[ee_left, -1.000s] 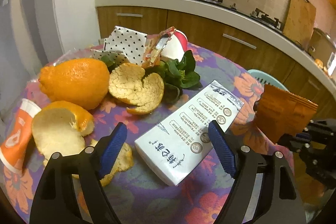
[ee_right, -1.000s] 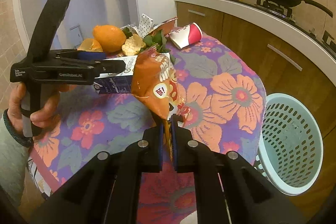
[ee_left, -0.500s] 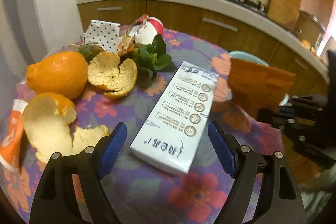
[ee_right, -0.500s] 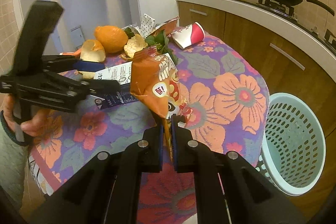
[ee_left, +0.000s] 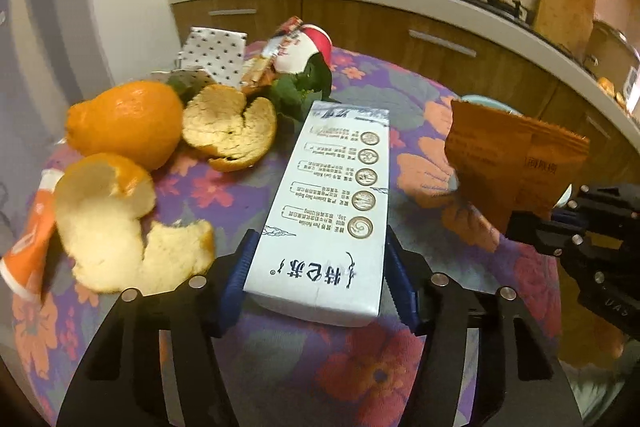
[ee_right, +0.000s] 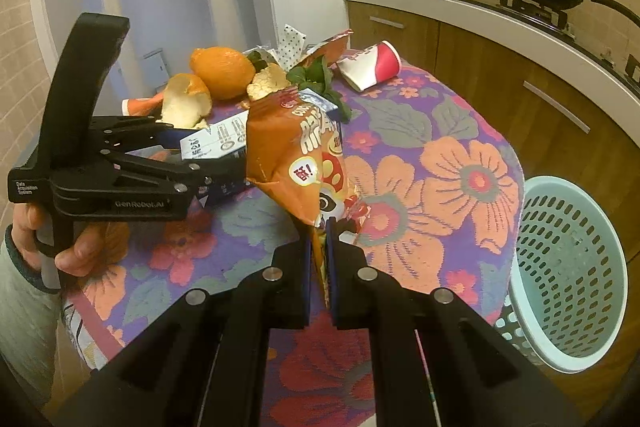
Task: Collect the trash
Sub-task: 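Grasp the panda snack bag with the right tool while the left tool grasps the milk carton, then lift the snack bag and milk carton and carry both toward the blue basket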
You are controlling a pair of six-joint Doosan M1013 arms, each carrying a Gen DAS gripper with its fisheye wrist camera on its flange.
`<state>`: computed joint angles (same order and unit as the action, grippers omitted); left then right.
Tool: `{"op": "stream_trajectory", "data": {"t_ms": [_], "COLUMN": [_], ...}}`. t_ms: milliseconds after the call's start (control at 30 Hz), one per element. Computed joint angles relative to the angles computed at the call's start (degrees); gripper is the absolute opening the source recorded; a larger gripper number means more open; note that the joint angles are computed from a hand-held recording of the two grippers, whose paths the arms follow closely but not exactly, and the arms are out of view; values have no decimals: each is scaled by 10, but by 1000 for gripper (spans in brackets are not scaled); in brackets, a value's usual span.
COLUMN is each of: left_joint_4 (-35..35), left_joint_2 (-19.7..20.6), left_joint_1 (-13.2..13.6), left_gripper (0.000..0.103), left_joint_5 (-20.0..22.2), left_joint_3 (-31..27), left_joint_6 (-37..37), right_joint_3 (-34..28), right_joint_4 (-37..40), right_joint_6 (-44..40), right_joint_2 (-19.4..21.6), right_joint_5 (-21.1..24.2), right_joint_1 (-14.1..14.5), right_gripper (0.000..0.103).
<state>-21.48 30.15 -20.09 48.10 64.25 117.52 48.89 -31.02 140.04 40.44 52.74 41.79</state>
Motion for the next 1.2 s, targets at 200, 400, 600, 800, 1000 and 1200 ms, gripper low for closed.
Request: {"op": "stream_trajectory", "data": {"t_ms": [200, 400, 600, 800, 1000, 1200], "left_joint_4": [-30, -61, -79, -94, -111, -119], "left_joint_2": [-21, -34, -42, -46, -49, -51], "left_joint_1": [8, 14, 18, 21, 23, 22], "left_gripper": [55, 53, 53, 53, 53, 53], "left_joint_5": [-37, -64, -81, -90, -99, -103], "left_joint_3": [32, 49, 61, 68, 73, 77], "left_joint_6": [-9, 1, 6, 12, 25, 38], "right_joint_3": [-3, 15, 31, 18, 4, -14], "right_joint_4": [12, 9, 39, 72, 84, 88], "right_joint_6": [-29, -29, -39, -28, -15, -35], "right_joint_2": [2, -8, -17, -5, 7, 21], "right_joint_5": [-11, -42, -72, -77, -63, -48], "right_joint_1": [3, 6, 0, -12, -21, -17], "right_gripper": [17, 65, 77, 79, 79, 79]}}
